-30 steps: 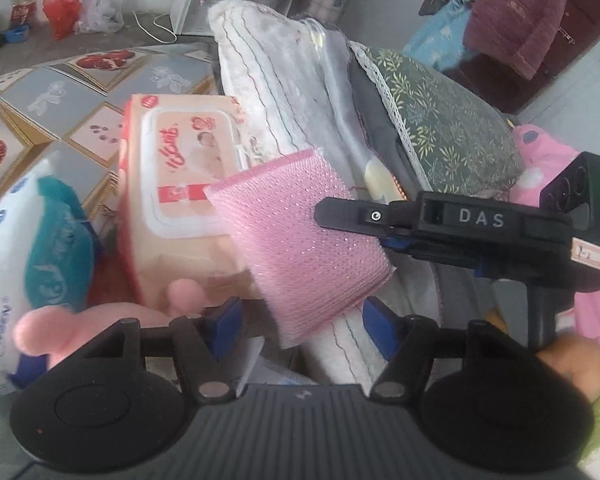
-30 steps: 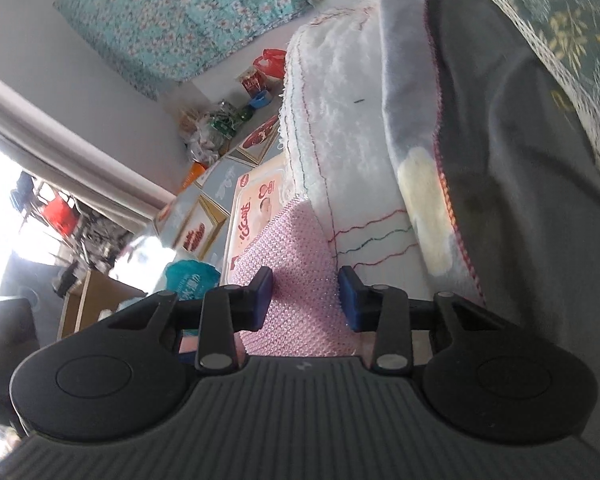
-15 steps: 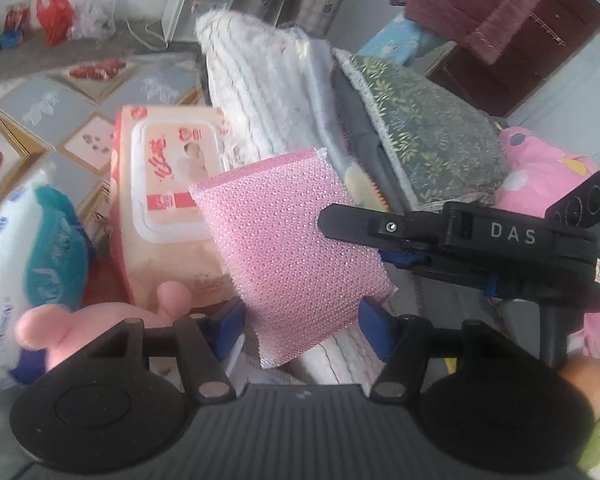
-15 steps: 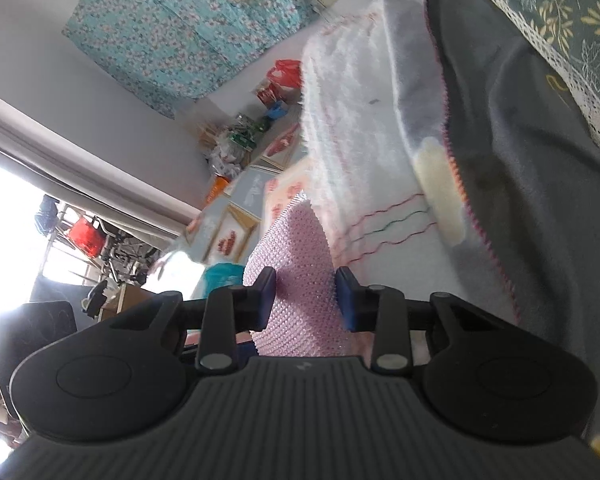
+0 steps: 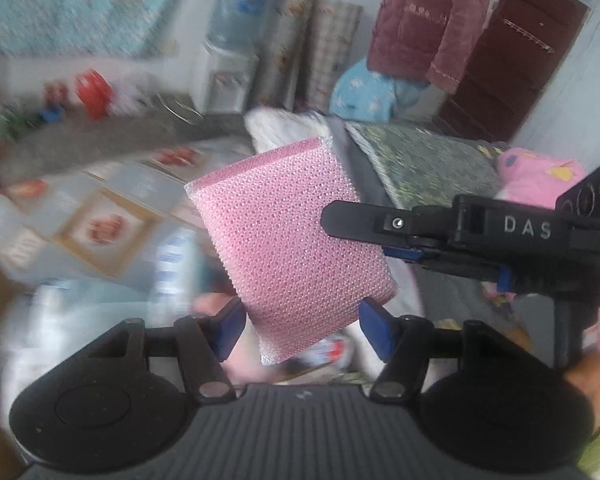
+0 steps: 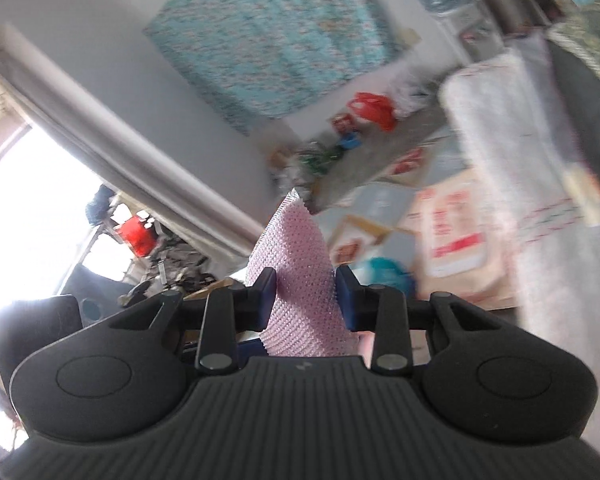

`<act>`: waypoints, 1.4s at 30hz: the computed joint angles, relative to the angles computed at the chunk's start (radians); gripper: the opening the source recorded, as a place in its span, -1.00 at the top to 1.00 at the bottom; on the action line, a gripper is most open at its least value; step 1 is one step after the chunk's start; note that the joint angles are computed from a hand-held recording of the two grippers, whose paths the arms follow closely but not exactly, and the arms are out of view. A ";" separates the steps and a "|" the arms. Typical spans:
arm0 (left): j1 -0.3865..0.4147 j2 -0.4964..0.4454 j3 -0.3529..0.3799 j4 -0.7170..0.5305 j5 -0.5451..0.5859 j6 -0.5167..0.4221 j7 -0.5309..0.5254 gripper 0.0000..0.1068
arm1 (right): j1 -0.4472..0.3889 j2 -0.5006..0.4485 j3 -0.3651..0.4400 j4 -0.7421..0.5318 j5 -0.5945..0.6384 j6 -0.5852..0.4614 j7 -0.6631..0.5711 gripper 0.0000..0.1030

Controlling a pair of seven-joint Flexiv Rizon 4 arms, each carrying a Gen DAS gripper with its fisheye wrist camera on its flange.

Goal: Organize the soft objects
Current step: 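Lift the pink sponge with the right tool and carry it over the cardboard box, then release the pink sponge into the box beside the bandage box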

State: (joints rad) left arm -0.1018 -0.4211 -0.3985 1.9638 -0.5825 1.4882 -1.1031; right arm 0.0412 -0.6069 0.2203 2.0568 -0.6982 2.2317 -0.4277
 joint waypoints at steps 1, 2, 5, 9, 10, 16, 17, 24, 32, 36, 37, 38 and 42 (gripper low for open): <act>0.008 0.023 0.004 0.024 0.001 0.011 0.004 -0.20 | 0.024 0.011 0.003 0.000 0.015 -0.006 -0.007 0.38; 0.021 0.051 0.005 0.054 -0.004 0.026 0.009 -0.20 | 0.041 0.012 0.010 -0.012 0.019 -0.014 -0.005 0.37; 0.097 0.121 -0.039 0.137 -0.070 0.061 0.061 -0.20 | 0.100 0.012 0.026 -0.065 0.025 -0.058 -0.004 0.36; 0.228 0.203 -0.139 0.229 -0.309 0.072 0.220 -0.20 | 0.144 -0.036 0.084 -0.190 -0.026 -0.161 0.031 0.36; 0.236 0.215 -0.133 0.240 -0.347 0.070 0.244 -0.20 | 0.144 -0.058 0.109 -0.230 -0.051 -0.194 0.045 0.36; 0.267 0.255 -0.056 0.278 -0.536 0.045 0.382 -0.20 | 0.083 -0.294 0.437 -0.525 -0.221 -0.509 0.020 0.35; 0.272 0.249 -0.023 0.276 -0.520 0.020 0.365 -0.20 | 0.084 -0.339 0.495 -0.575 -0.225 -0.573 -0.015 0.35; 0.271 0.149 0.220 0.181 -0.283 -0.195 0.192 -0.20 | 0.230 -0.572 0.687 -0.927 -0.111 -0.940 -0.227 0.34; 0.251 0.049 0.361 0.076 -0.128 -0.254 0.111 -0.19 | 0.406 -0.714 0.707 -1.288 -0.003 -1.152 -0.375 0.16; 0.250 -0.019 0.412 -0.002 0.001 -0.314 -0.008 -0.20 | 0.445 -0.737 0.694 -1.371 0.039 -1.197 -0.435 -0.02; 0.255 -0.030 0.414 -0.013 0.018 -0.326 -0.030 -0.20 | 0.448 -0.742 0.692 -1.384 0.050 -1.203 -0.456 -0.02; 0.263 -0.036 0.410 -0.018 0.028 -0.331 -0.041 -0.20 | 0.446 -0.737 0.683 -1.375 0.062 -1.196 -0.461 -0.02; 0.278 -0.037 0.387 -0.022 0.050 -0.322 -0.058 -0.20 | 0.416 -0.712 0.661 -1.320 0.122 -1.136 -0.492 -0.02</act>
